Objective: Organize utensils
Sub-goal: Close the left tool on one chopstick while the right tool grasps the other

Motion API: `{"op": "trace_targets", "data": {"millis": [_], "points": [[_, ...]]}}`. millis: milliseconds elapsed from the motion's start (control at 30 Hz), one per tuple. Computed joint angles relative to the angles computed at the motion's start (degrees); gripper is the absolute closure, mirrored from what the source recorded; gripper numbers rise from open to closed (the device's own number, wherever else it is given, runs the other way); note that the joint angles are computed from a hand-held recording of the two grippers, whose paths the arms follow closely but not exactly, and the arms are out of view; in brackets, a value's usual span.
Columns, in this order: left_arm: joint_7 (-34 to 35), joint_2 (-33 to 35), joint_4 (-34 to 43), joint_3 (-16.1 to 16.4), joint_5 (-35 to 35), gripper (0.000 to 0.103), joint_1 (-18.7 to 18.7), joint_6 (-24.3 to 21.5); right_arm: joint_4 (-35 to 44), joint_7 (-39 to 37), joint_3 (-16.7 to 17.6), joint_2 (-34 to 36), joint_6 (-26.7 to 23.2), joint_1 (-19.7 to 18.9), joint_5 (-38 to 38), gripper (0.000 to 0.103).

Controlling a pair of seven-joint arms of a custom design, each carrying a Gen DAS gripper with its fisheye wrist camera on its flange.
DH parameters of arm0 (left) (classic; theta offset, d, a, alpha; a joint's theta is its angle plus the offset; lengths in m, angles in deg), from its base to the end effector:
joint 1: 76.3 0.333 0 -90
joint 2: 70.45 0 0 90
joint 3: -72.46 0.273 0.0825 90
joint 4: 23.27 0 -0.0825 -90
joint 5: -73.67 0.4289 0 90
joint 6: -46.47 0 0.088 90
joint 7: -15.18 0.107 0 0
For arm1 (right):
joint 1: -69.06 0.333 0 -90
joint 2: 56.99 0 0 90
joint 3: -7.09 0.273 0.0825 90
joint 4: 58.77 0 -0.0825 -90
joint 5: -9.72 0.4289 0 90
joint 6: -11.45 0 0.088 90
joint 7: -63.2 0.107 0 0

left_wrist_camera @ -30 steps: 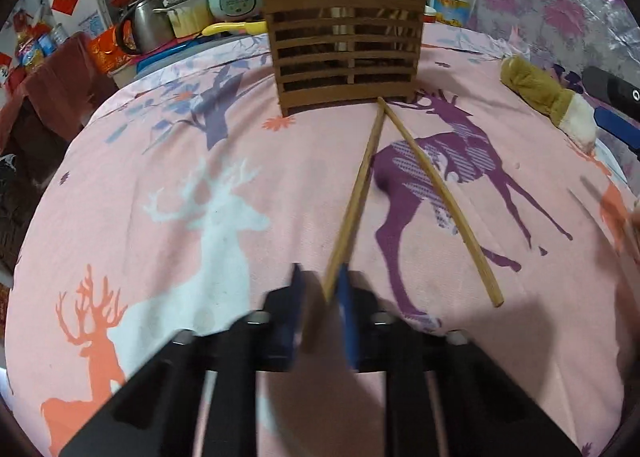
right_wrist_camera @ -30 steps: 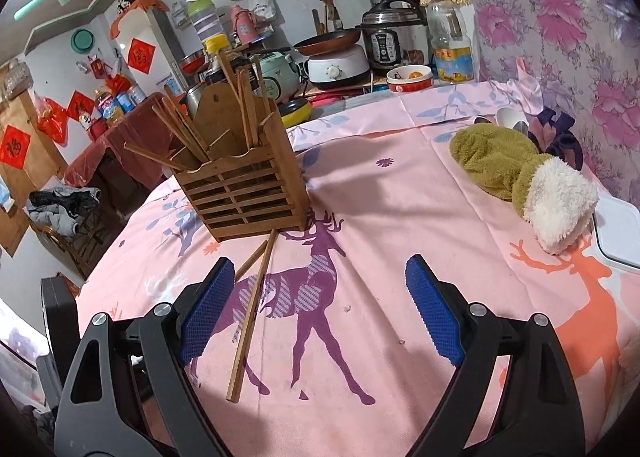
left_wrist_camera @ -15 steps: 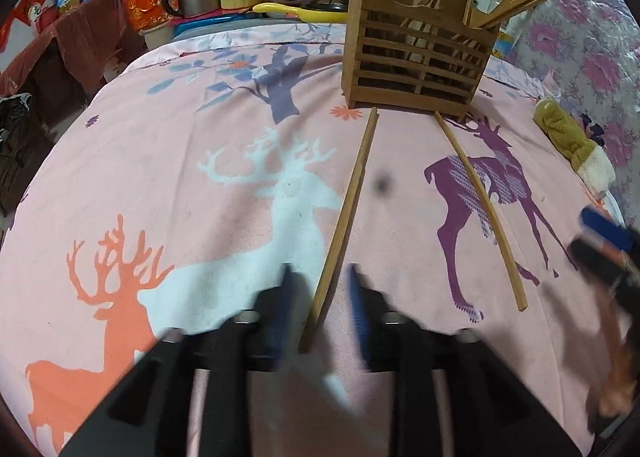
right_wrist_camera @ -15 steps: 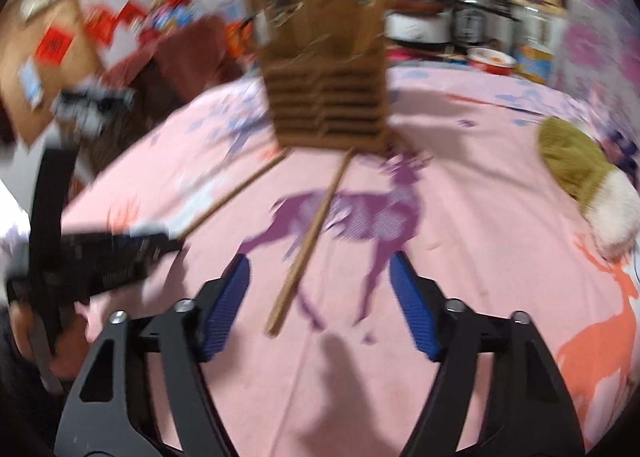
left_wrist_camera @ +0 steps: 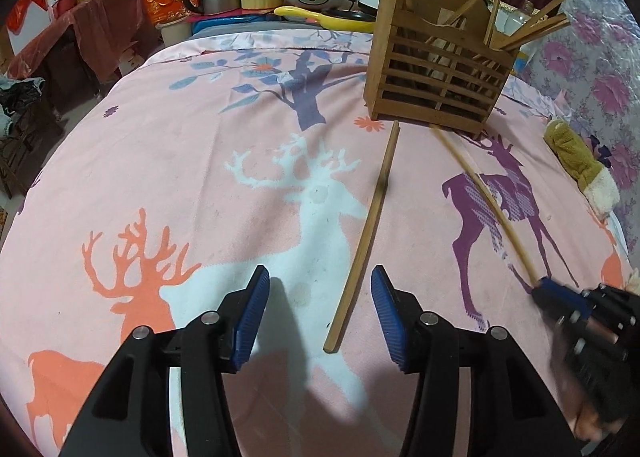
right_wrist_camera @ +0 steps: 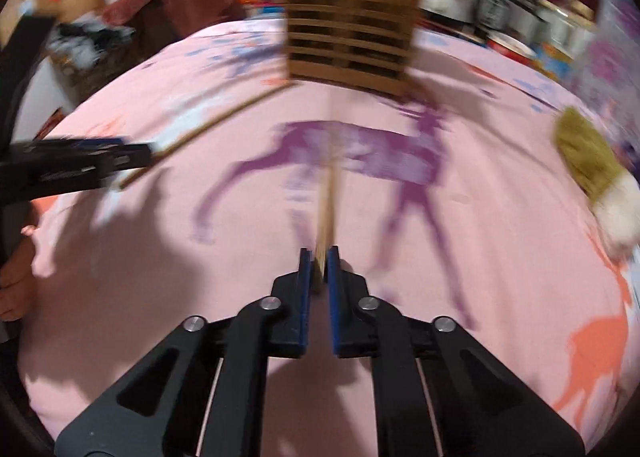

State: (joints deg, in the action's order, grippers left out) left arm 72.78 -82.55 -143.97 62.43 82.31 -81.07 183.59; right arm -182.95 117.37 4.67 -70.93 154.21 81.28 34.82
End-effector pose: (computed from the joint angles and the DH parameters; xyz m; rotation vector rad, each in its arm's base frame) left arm 0.5651 -0.1522 0.5048 -2.1474 1.7255 -0.5607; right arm 0.5690 0.0950 0.5033 -2.1746 1.2603 -0.3615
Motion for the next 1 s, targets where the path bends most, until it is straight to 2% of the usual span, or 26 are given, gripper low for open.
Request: {"op": "trace_targets", "data": {"millis": [67, 133, 300, 500, 767, 867, 1000], "points": [[1.1, -0.6, -0.8, 0.2, -0.8, 0.051, -0.3, -0.2, 0.8, -2.2, -1.9, 0.3, -2.7, -0.3, 3.2, 0.094], [2.1, -1.8, -2.1, 0.0, -0.8, 0.051, -0.6, -0.1, 0.8, -3.5, -2.5, 0.2, -3.6, -0.9, 4.9, 0.091], [3.6, -4.3, -4.9, 0.4, -2.5, 0.051, -0.9, 1.4, 0.7, -5.6, -2.6, -0.4, -3.4, -1.5, 8.1, 0.089], [4.1, -4.0, -4.6, 0.1, -3.1, 0.051, -0.5, 1.4, 2.2, -6.2, -3.2, 0.4, -3.8, -1.9, 12.1, 0.086], [5.1, -2.6, -3.5, 0.3, -3.6, 0.052, -0.6, 1.8, 2.5, -7.0, -2.3, 0.7, -5.5, -2.3, 12.3, 0.084], [5.0, -2.1, -3.0, 0.1, -3.0, 0.057, -0.5, 1.7, 2.6, -5.9, -1.5, 1.3, -5.1, -2.5, 10.2, 0.08], [5.0, -1.7, -2.6, -0.3, -1.6, 0.058, -0.5, 1.4, 3.0, -4.6, -1.0, 2.3, -5.1, -2.5, 7.8, 0.079]]}}
